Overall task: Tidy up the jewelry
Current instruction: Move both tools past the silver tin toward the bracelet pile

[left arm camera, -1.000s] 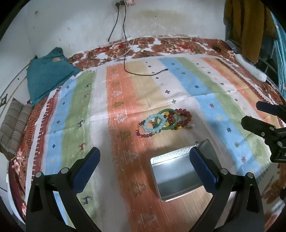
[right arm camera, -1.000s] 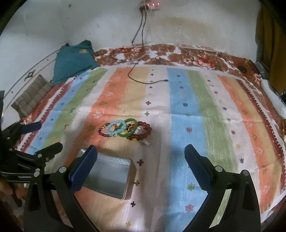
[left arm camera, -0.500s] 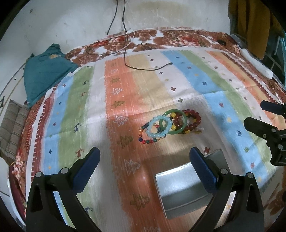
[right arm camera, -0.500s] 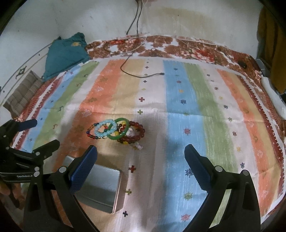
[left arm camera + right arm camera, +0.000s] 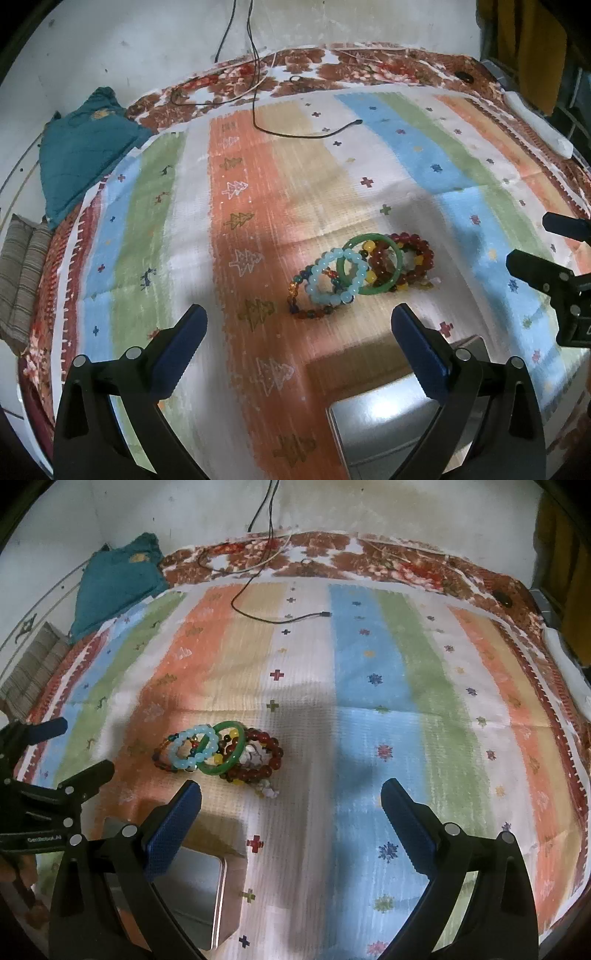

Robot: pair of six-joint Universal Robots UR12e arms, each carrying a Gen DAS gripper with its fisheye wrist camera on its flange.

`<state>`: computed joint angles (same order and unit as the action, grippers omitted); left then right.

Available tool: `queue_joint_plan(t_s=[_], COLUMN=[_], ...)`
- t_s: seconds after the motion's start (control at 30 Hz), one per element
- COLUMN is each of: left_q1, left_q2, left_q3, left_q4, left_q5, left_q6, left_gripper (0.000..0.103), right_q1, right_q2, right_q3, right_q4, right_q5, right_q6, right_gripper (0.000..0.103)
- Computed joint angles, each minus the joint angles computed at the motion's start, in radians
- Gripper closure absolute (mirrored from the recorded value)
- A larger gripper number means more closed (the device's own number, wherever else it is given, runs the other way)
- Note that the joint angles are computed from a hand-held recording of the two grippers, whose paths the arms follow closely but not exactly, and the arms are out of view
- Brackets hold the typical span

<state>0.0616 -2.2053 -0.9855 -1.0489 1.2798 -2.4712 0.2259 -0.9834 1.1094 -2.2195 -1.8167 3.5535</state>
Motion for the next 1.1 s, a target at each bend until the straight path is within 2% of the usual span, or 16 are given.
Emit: queue_joint_plan(t_s=[0.27, 0.57, 0.83, 1.0, 1.1], left_q1=[-0.014, -0.025, -0.03, -0.034, -0.037], left_q2=[-0.049, -0.087, -0.12, -0.151, -0.166], left_q3=[0.066, 0.108, 0.154, 0.205, 0.222], left_q4=[-0.043, -0.081, -0.109, -0.159, -0.17], left_q5=[0.038, 0.039, 0.05, 0.048, 0.06], left_q6=[0.008, 0.054, 0.047, 0.04, 0.043], left_gripper=[0.008, 0.01, 0.013, 0.02, 0.02], right_q1=[-0.008, -0.015, -0.023, -0.025, -0.025], right_q2=[0.034, 0.073, 0.099, 0.12, 0.13], right_q3=[-0.044, -0.091, -0.124, -0.151, -0.164], right_q4=[0.054, 0.111, 0.138, 0.165, 0.179], right_q5=[0.018, 0.007, 0.021, 0.026, 0.026], right_q6=[-0.004, 0.008, 0.019, 0.015, 0.009], right_gripper=[0.004, 0.004, 0.004, 0.004, 0.004])
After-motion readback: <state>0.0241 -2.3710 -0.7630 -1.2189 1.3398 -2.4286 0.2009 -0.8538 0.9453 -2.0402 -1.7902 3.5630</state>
